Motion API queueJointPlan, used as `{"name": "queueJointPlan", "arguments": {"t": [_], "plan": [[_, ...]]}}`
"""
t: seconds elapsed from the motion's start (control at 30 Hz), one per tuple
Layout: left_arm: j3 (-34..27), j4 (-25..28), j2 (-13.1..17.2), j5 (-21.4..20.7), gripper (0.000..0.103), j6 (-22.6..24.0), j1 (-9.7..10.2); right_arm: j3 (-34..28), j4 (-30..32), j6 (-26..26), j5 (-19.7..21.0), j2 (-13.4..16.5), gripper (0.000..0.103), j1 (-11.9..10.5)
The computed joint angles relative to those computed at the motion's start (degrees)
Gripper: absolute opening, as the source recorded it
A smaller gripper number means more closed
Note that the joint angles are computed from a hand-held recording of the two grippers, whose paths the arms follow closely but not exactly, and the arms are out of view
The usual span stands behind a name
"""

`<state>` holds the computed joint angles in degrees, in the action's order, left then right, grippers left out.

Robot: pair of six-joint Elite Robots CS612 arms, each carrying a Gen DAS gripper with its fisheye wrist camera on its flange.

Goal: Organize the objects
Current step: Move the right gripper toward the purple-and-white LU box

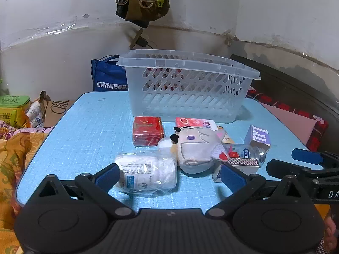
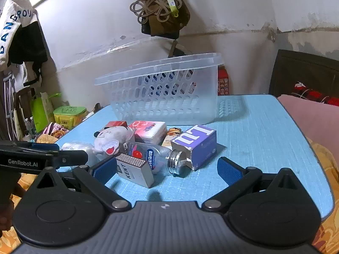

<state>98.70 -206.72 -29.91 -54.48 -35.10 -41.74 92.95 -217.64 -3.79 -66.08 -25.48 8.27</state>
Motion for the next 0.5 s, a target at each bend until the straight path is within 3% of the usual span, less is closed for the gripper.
{"name": "queueJointPlan", "arguments": {"t": [0.5], "plan": [[-0.10,-1.18,0.31,0.91,0.102,0.37,-0.16,-0.39,-1.94,1.12,1.72,0.51,0.103,-0.40]]}}
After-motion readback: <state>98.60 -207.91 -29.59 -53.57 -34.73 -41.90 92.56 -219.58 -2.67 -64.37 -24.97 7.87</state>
